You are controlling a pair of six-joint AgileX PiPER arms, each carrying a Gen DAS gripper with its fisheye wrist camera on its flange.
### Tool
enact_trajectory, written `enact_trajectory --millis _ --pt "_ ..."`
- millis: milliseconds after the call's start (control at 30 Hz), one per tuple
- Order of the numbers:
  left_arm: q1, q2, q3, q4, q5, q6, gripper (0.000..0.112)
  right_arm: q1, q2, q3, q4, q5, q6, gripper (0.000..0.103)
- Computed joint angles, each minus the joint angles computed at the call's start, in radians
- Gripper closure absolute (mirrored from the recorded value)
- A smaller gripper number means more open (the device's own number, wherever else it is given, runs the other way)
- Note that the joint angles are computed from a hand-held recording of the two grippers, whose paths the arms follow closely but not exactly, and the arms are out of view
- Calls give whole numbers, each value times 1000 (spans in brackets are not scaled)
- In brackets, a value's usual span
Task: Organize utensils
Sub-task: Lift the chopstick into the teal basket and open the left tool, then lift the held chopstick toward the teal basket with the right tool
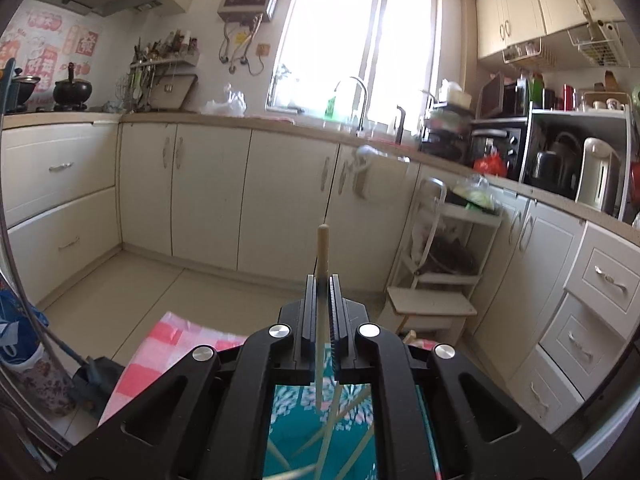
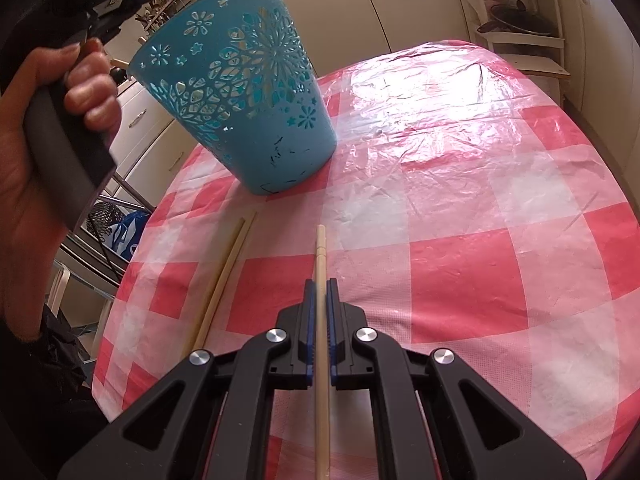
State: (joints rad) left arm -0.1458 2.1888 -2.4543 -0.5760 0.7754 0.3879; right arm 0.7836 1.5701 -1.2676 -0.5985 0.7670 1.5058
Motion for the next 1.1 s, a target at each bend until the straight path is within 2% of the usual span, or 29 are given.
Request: enact_trajectory --millis 67,133,233,333,533,700,900,1100 --pt "13 -40 76 -30 -2 40 97 0 0 0 -1 1 1 97" --pt "30 -94 172 -49 -7 73 79 0 -1 0 -1 1 1 97" --pt "70 -197 351 -87 -33 149 64 1 -1 0 -1 1 2 97" --pt "118 -276 476 -117 -20 203 58 -1 -3 6 0 -8 8 97" --pt "203 -382 631 -179 4 299 48 4 -1 -1 -2 8 4 97" --pt "239 -401 653 -198 16 375 43 13 31 -64 18 84 -57 97" --pt "278 -376 586 -191 87 364 40 -6 75 -147 76 156 -116 97" --pt "296 -356 538 -183 127 348 38 24 157 -278 66 308 -237 97"
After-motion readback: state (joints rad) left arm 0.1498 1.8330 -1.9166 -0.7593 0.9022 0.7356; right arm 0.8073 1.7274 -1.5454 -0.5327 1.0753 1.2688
